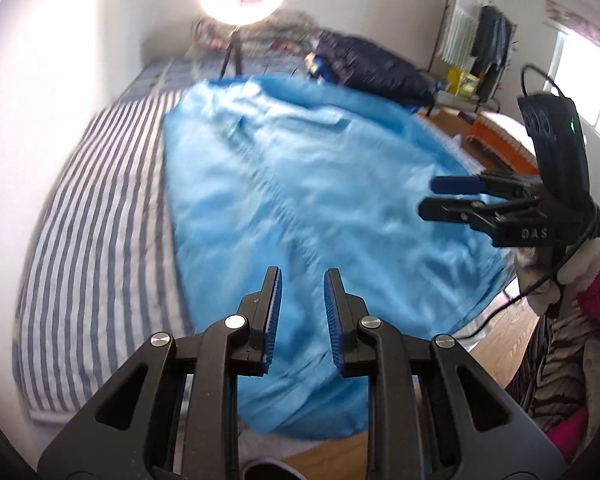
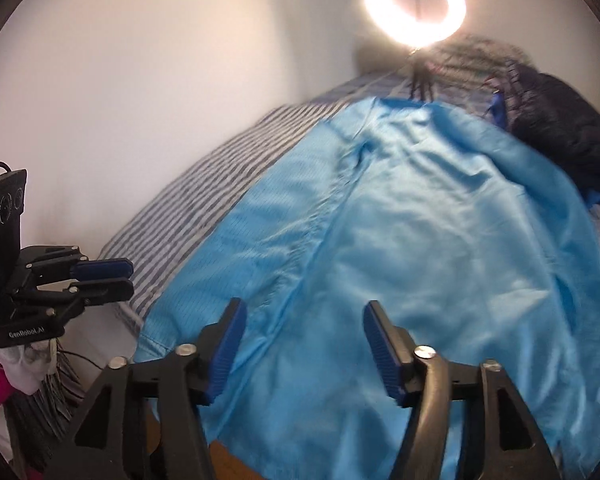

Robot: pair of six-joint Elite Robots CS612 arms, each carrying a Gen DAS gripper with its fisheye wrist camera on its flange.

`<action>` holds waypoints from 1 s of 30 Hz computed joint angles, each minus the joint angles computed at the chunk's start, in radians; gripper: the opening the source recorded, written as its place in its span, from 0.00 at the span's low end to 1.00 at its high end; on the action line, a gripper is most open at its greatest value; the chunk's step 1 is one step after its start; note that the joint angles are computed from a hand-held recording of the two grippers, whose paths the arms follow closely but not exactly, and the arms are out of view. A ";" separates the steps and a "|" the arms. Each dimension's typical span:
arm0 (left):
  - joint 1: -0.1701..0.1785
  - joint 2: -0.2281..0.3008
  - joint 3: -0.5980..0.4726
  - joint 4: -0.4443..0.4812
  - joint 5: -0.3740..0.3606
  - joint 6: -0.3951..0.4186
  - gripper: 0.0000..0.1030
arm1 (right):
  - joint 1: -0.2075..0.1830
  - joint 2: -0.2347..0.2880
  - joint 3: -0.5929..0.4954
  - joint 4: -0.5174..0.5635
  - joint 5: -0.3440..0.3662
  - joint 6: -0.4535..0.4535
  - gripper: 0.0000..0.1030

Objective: Fold large clothes
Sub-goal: 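Open both grippers and lift them away from the light blue coat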

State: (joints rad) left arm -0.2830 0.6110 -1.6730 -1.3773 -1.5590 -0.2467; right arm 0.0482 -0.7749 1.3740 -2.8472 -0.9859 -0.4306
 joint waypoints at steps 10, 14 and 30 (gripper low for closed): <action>-0.023 -0.061 0.105 -0.110 -0.094 0.032 0.45 | -0.084 -0.063 0.063 -0.085 -0.186 0.095 0.80; -0.039 -0.082 0.146 -0.116 -0.114 0.044 0.59 | -0.124 -0.074 0.075 -0.079 -0.238 0.150 0.81; -0.064 -0.107 0.206 -0.108 -0.150 0.041 0.63 | -0.249 0.026 -0.069 0.148 -0.258 0.488 0.54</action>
State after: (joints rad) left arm -0.3469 0.5039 -1.4675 -1.4852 -1.7093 -0.2061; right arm -0.2010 -0.7488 1.3045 -2.6996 -1.2444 0.0573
